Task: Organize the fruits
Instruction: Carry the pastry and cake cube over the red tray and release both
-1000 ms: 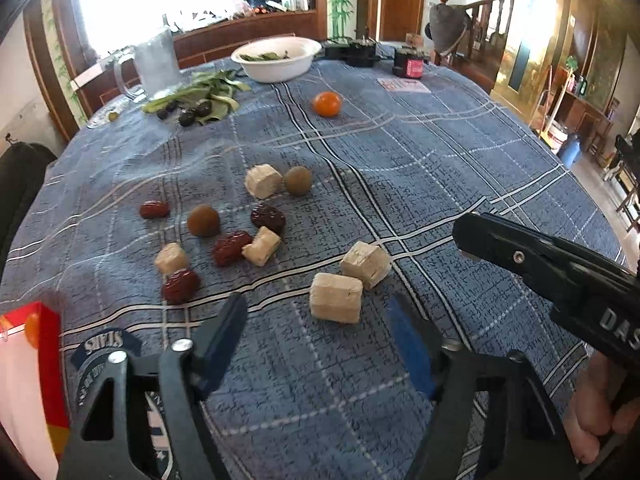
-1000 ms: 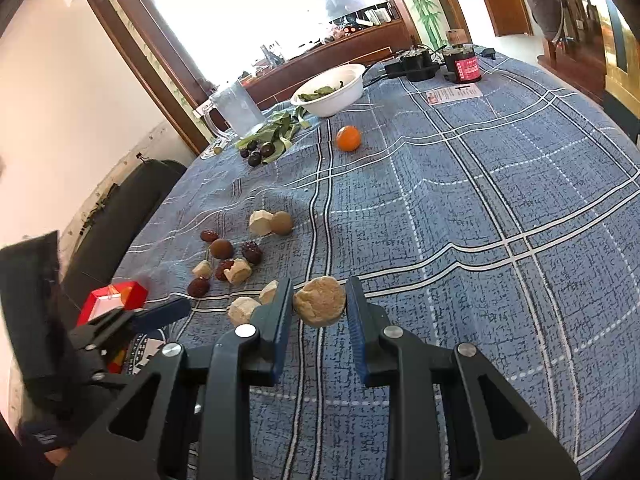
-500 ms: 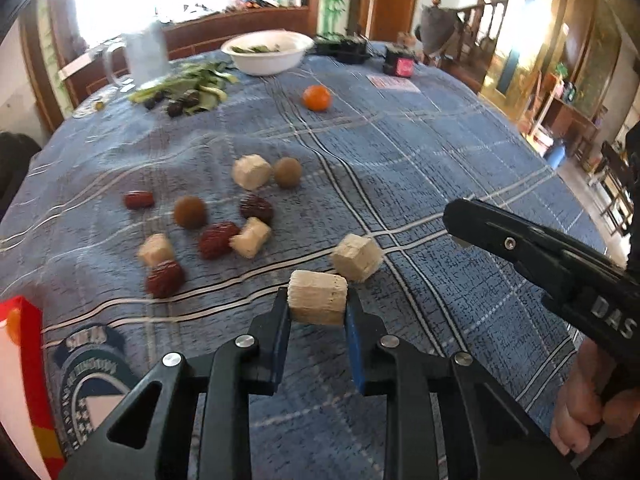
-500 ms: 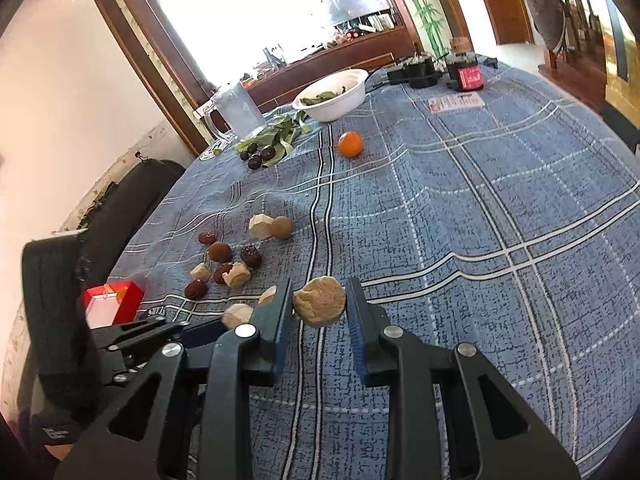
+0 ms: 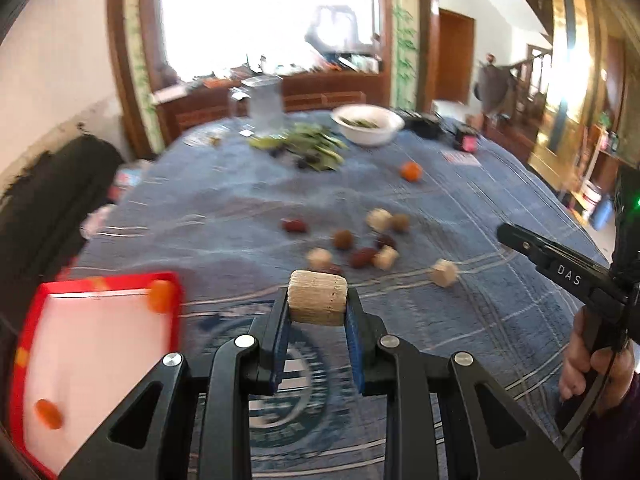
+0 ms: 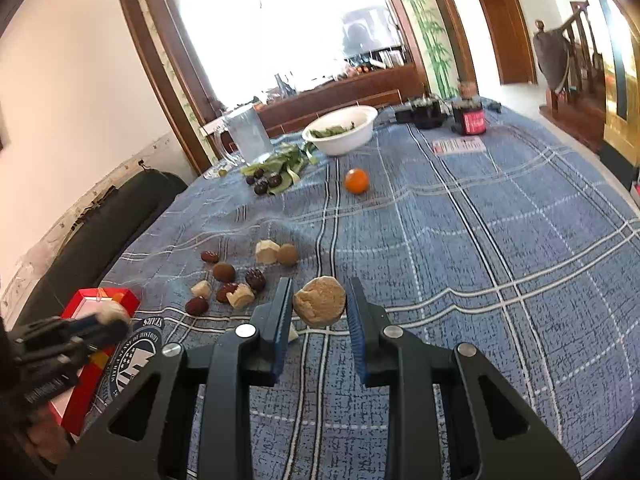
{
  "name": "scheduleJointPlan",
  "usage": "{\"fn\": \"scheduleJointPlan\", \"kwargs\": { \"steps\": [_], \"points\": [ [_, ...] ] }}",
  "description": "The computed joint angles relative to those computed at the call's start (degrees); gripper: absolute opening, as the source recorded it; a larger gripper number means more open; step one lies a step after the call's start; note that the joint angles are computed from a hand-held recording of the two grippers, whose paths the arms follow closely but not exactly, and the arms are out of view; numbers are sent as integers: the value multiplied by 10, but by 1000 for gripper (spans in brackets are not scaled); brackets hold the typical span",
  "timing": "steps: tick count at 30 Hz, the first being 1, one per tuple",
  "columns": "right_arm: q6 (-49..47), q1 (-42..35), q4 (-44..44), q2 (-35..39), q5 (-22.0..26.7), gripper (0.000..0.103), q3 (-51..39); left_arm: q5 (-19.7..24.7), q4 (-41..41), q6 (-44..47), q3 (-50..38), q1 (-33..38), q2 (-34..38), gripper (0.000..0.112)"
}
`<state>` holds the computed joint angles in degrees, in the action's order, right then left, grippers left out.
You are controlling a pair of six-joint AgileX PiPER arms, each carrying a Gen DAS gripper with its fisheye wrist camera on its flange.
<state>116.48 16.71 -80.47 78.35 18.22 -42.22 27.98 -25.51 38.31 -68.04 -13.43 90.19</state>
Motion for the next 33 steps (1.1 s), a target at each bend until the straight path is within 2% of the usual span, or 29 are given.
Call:
{"fn": "scheduleJointPlan", "kwargs": {
  "steps": [7,12,15,23,29,33],
  "points": [
    [-21,34,34,12,14,28,-25,-17,-53,58,21,67,-29,25],
    [-99,105,84,55,32,28,-109,-23,-92,92,28,115,-37,25],
    [-155,137,114,94,25,29,-173,-25,-111,107,28,140,-36,25],
    [-337,190,269,211,8,29,-340,-44,-142,130,20,204,-16,25],
    [-502,221,414,296,19,29,-461,-54,-146,130,5,241,12,25],
    [-580,237,486,341,33,29,-523,-56,-146,132,-2,261,31,25]
  ]
}}
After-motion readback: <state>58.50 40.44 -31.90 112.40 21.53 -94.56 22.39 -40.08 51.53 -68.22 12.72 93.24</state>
